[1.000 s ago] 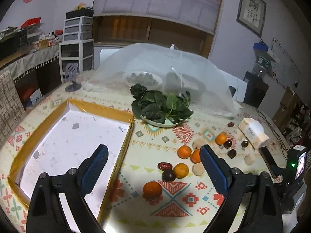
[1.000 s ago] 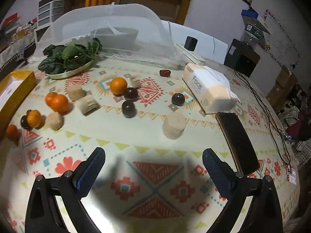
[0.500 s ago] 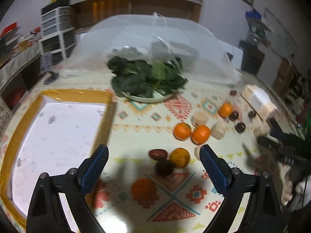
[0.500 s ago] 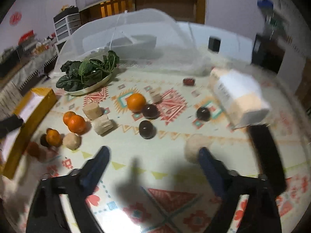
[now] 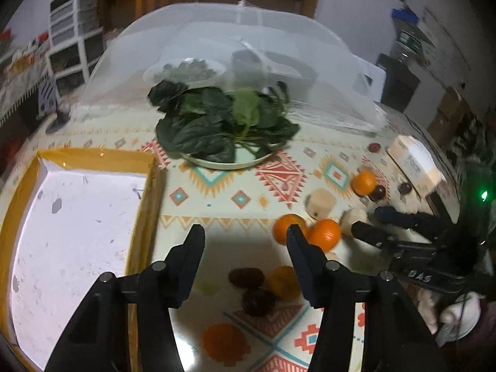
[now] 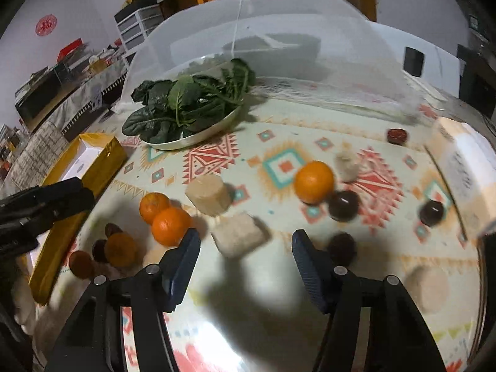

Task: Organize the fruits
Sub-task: 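Grasp an orange with the left tool while the right tool grasps a beige cylinder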

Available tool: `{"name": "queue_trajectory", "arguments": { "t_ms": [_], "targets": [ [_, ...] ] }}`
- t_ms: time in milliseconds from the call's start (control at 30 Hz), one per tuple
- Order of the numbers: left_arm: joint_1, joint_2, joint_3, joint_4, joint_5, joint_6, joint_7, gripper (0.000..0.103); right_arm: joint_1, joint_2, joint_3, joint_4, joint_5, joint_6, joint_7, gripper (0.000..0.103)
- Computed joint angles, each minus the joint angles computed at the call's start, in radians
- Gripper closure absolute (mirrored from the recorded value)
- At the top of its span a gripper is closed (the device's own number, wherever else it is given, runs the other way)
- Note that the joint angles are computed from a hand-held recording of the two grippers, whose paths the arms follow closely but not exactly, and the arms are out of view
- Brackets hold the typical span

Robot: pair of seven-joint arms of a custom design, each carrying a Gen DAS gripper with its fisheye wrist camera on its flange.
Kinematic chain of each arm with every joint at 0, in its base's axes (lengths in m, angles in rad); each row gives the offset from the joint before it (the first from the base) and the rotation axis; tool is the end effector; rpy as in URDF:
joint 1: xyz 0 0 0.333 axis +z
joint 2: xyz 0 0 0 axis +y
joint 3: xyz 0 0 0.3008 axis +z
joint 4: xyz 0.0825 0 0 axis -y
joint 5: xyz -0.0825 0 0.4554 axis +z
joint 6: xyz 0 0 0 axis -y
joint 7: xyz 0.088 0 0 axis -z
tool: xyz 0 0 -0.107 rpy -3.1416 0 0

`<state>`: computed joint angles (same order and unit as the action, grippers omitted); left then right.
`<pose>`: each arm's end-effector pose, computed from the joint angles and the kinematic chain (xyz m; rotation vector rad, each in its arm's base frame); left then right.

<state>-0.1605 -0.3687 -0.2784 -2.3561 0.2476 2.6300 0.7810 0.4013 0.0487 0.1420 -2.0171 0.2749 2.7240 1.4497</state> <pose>0.4974 -0.2467 0.4923 -2.0176 1.7201 -0.7681 0.5803 0.3376 0.4539 -2.0960 1.3180 -0.2443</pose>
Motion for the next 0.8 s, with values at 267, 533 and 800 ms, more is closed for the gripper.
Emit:
{"name": "queue_trajectory", "arguments": {
  "t_ms": [267,533,800],
  "targets": [
    [-0.055,-0.010,0.050,-0.042,-0.114,0.032,0.161,0.049,-0.004,0.040,0.007,0.031,-0.002,-0.005,0.007,0.062],
    [-0.071,0.028,0.003,-0.018,-0.067,0.045,0.304,0.049,-0.006,-0.023,0.007,-0.035,0.073,0.027,-0.034,0.062],
    [-0.060,0.102,-0.045,0.039,0.111,-0.031,0.339,0.049,0.003,-0.092,-0.015,-0.105,0.131,0.034,-0.043,0.062]
  ]
}}
